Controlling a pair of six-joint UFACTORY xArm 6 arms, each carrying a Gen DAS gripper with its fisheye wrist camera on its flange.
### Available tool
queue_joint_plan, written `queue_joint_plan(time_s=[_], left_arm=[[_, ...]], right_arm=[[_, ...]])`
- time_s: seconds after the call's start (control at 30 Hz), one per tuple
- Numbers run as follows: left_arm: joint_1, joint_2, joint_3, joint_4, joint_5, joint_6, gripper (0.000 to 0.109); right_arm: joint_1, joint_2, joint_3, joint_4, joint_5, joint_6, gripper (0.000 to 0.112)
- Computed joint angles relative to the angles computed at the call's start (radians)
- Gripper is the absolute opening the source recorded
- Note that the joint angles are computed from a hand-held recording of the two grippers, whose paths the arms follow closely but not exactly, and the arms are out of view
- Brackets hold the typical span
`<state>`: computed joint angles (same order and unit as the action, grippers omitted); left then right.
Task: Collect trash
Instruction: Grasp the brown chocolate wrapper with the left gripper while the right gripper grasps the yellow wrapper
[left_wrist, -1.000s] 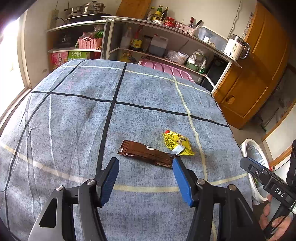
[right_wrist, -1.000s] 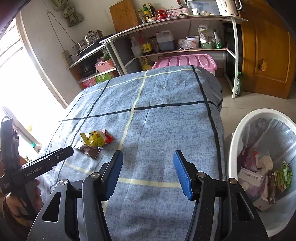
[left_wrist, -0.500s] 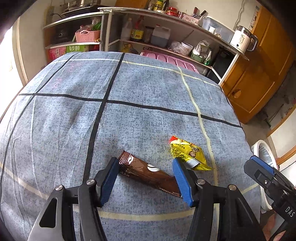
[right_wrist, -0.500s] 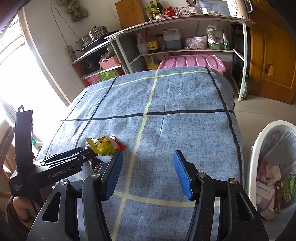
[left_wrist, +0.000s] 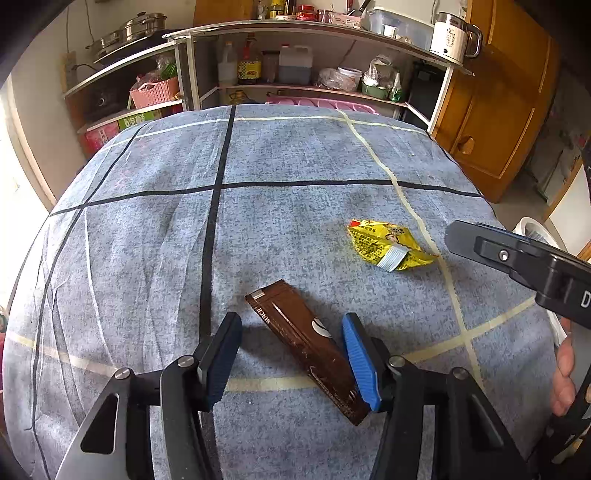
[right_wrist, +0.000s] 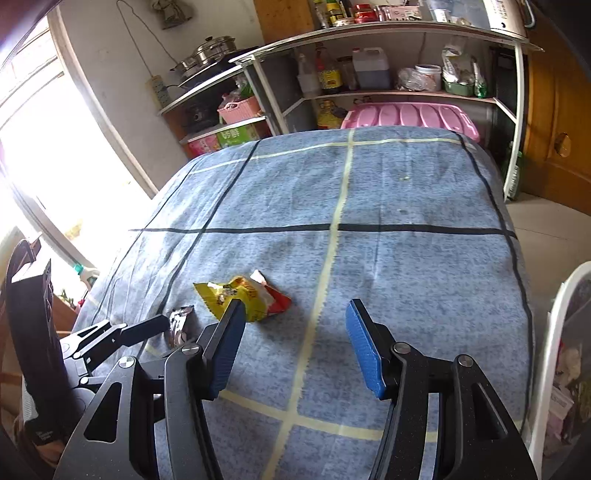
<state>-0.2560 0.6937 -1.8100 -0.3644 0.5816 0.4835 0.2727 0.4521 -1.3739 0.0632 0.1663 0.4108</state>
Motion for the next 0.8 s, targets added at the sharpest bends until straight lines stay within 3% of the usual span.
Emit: queue_joint_plan(time_s=[0.17, 0.23, 0.4, 0.63, 0.8], left_arm=[[0.02, -0.021, 0.034, -0.056, -0.011, 0.042, 0.044], [0.026, -0.024, 0.037, -0.076, -0.008, 0.054, 0.042], [0.031, -0.029, 0.047, -0.116, -0.009, 0.073, 0.042], [0.049, -0.029, 0.042, -0.201, 0.012, 0.118, 0.036], [0.049, -0.03, 0.045, -0.208, 0.012, 0.123, 0.036]], right_arm=[[0.016, 0.052, -0.069, 0.115, 0.021, -0.112, 0.057], [0.019, 0.066, -0.089, 0.088, 0.018, -0.119, 0.057], [0.026, 0.122, -0.173, 0.029, 0.083, -0.123, 0.057], [0.034, 0.166, -0.225, 0.174, 0.12, -0.23, 0.057], [0.035, 0.171, -0.225, 0.197, 0.099, -0.229, 0.057]])
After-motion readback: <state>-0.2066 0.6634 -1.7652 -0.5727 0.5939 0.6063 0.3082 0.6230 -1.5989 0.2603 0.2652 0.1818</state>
